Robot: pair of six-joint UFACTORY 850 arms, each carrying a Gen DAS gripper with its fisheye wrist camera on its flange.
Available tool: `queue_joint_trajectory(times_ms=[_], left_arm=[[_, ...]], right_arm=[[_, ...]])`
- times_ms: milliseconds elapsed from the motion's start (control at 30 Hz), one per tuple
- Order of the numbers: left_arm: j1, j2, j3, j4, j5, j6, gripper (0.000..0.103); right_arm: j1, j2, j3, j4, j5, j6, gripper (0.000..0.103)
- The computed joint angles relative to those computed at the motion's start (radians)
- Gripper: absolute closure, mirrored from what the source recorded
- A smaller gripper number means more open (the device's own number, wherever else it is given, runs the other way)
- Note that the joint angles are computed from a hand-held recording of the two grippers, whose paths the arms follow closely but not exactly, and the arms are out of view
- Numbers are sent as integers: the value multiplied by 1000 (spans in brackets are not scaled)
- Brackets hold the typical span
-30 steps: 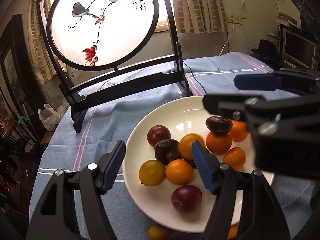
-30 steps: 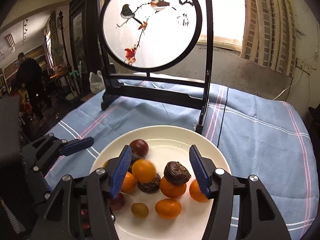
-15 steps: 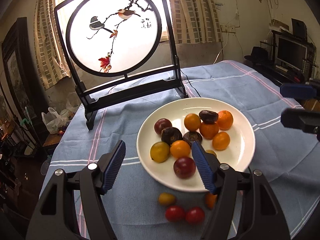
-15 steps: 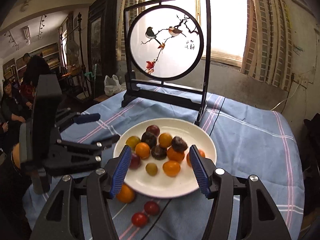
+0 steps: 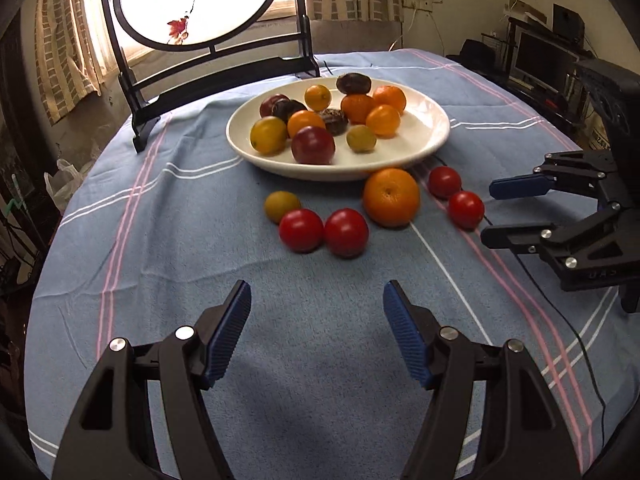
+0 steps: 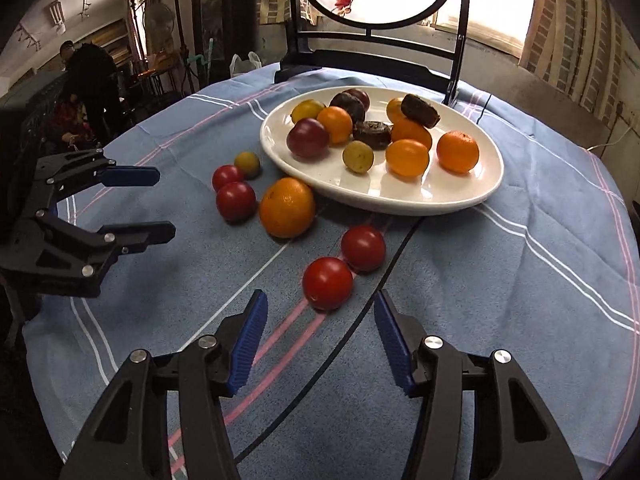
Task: Organize fruits
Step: 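Withdraw both tools and grasp a red tomato with each tool, then lower both red tomatoes onto the white plate and open both tools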
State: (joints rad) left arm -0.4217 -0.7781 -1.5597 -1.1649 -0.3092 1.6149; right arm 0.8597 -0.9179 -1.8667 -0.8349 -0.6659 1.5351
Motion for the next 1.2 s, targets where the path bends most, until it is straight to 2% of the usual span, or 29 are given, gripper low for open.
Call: queue_joint_trajectory(times_ms=[100,200,267,367,567,700,767,867,1200], left_arm=[[-3,-26,-37,131,-39,-155,36],[-10,-53,-87,198,-99,-259,40],[-20,-75,-125,244,-123,-333,51],[-33,-114,-190,316,-154,-457,62],[-51,-153,-253,391,-121,-578,64],[-58,-183,-301,471,-117,-673,66],[-59,-186,-305,482,-106,-678,72],[-55,-177,-291,454,-105,-640,73],[-31,-77,-159,214,-64,-342,73]], right_arm=[[-9,-15,-17,37,5,-15,53],[-16,-24,-26,69,20,-36,68],[-15,-30,-34,64,7,-35,75],[-17,-10,0,40,32,7,75],[-17,23,57,-21,69,81,75],[-20,21,58,-10,77,69,75],[-19,20,57,-13,71,67,75],[-20,27,67,-27,75,84,75],[-11,42,77,-39,81,82,75]])
